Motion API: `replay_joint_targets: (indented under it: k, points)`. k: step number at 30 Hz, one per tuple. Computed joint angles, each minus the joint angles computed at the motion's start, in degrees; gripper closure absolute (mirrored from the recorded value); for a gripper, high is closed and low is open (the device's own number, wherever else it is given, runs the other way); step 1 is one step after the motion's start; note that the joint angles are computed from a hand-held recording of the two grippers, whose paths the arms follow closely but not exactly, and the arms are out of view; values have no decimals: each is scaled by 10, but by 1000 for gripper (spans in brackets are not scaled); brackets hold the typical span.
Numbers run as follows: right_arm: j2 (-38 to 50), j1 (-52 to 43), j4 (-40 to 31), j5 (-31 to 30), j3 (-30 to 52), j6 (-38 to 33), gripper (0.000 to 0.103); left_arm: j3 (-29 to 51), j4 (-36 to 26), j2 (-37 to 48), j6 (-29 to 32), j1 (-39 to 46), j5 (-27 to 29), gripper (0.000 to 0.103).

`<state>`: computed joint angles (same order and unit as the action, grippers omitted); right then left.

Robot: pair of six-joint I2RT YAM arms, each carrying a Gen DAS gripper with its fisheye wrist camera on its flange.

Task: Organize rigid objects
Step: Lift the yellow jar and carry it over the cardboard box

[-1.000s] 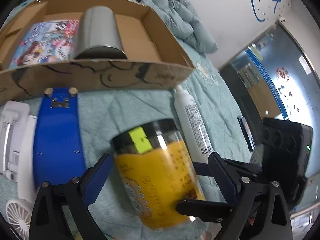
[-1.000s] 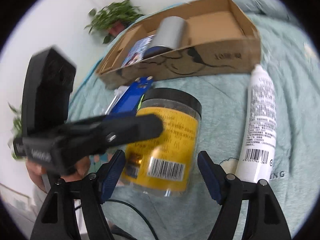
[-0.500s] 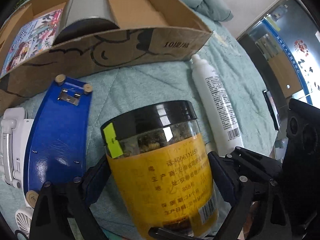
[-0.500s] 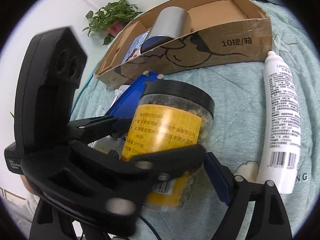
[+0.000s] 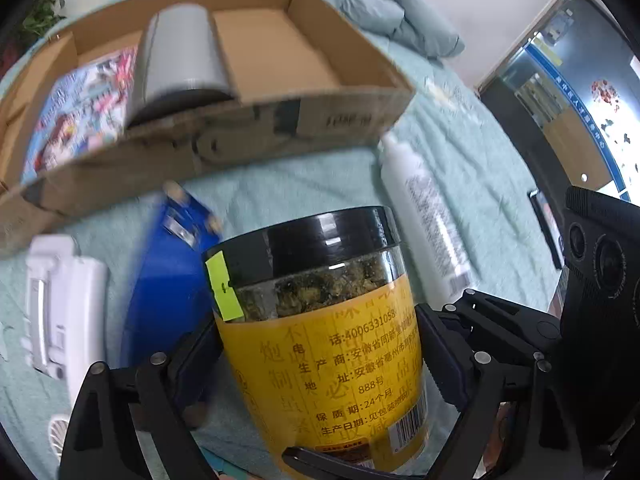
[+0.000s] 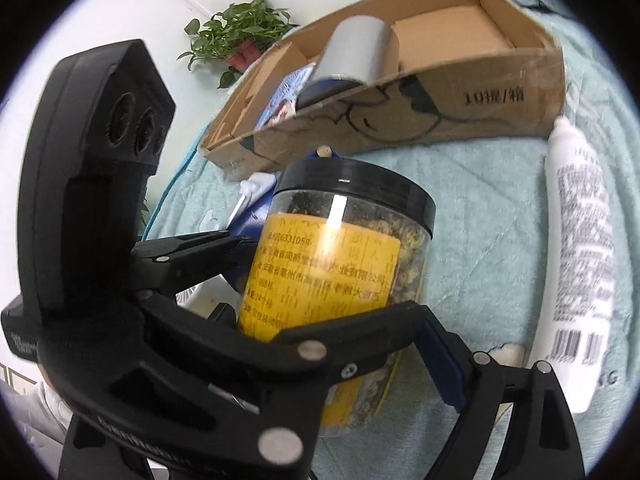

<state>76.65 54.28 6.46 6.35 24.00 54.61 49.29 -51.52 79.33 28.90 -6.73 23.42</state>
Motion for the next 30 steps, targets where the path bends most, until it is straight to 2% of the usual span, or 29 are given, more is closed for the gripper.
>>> replay_joint_targets:
  k: [4,8,11,14,18,30]
  points:
    - [-29,-16,-79,29,57,-59,16,57,-22,-19,-1,6,22,14]
    - [-43,-65,-120,19,104,-118,16,135,-29,5,-20,-6,37,14]
    - [-31,-105,-129,2,137,-153,16,183,-21,35,-29,-8,47,15]
    - [-25,-143,-134,-12,152,-179,16,233,4,85,-65,-39,40,16]
    - [-60,-203,-153,-56,142,-214,16,308,9,152,-72,-56,37,16]
    - [4,-287,-147,-116,187,-258,16,422,14,276,-93,-75,44,16]
